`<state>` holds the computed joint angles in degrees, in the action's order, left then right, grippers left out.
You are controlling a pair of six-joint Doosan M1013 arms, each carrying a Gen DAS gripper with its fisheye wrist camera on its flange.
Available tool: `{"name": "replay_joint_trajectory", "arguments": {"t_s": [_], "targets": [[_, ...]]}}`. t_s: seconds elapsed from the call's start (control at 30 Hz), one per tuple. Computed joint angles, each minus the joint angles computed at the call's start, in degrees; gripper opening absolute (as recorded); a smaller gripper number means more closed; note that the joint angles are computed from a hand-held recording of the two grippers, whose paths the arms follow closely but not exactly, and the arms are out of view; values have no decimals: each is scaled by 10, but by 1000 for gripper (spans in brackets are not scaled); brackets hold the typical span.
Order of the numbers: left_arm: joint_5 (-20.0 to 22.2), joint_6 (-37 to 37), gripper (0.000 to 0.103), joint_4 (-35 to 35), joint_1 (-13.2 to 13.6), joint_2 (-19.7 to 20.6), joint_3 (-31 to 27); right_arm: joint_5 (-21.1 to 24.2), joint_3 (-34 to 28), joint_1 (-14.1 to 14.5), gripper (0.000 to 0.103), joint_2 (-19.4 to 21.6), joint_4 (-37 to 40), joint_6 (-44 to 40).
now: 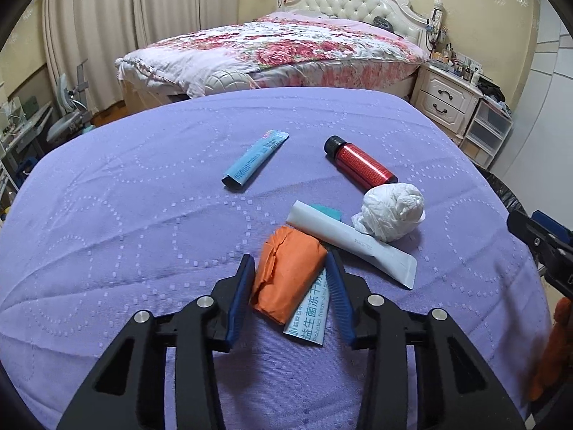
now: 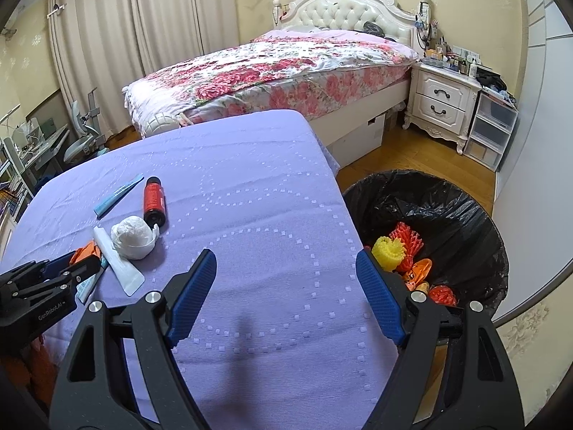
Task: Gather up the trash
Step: 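Grasp the white tissue ball with the right tool while the left tool holds the orange bag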
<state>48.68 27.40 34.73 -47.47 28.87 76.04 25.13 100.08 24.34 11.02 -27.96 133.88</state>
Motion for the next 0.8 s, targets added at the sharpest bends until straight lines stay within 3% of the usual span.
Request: {"name": "replay_joint_trajectory", "arguments": {"t_s": [0.47,0.8], "targets": [[-18,-27,36,21,-3,-22,28,-2,-7,8,79,4,28,-38],[17,-84,36,74,2,-42,54,-4,-31,28,78,19,82,-115]]}}
